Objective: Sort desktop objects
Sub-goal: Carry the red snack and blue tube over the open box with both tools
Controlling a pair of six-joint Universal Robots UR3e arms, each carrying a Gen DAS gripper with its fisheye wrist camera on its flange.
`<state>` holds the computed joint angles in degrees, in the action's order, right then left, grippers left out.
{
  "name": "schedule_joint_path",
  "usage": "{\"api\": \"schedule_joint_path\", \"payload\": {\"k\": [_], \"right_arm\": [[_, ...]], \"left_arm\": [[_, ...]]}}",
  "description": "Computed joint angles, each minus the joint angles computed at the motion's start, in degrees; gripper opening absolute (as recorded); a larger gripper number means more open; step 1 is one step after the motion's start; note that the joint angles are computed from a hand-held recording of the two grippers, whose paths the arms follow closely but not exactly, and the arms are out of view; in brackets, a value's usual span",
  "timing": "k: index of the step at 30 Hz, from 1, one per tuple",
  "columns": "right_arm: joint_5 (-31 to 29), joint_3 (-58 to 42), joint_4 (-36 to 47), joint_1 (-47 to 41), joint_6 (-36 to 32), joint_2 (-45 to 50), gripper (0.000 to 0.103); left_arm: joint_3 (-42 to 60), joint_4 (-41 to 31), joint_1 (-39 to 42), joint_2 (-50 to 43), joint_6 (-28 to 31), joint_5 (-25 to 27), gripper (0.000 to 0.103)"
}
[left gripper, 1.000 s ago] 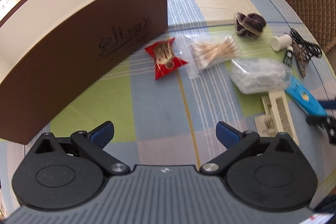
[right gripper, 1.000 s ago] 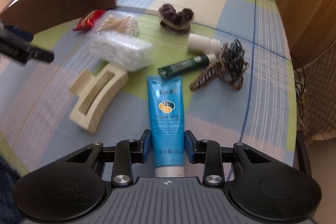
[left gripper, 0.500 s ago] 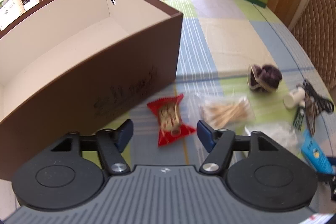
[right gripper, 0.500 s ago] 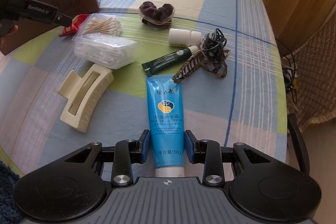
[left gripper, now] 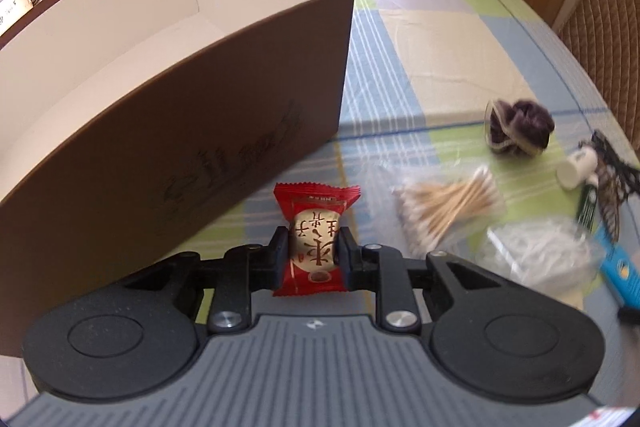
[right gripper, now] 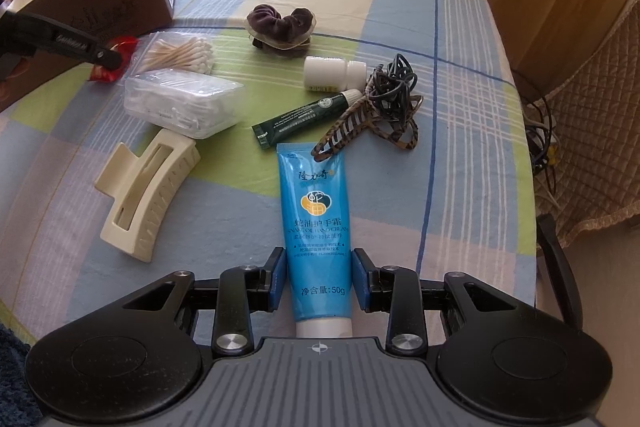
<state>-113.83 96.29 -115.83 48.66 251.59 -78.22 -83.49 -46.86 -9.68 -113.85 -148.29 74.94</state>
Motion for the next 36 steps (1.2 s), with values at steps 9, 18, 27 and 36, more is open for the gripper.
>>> {"api": "schedule_joint_path", "payload": {"k": [9, 18, 27, 36], "right_arm": [[-0.8, 0.3, -0.7, 0.0, -0.7, 0.3, 0.031], [-3.4, -0.6, -2.1, -0.2, -2.6, 2.5, 0.042], [-1.6, -3.7, -0.2, 2.5, -3.0, 3.8, 0.033], [-0.3, -7.5, 3.6, 4.9, 0.6, 3.7, 0.031]], "left_arm": [[-6.7, -9.3, 6.5, 9.7, 6.7, 0.2, 0.022], [-8.9, -5.8, 5.1, 9.2, 6.7, 1.7, 0.032], [-14.5, -5.9, 6.4, 14.1, 8.4, 2.0, 0.024], [-18.4, -9.4, 10.9, 20.4, 11.3, -1.0, 0.023]]}}
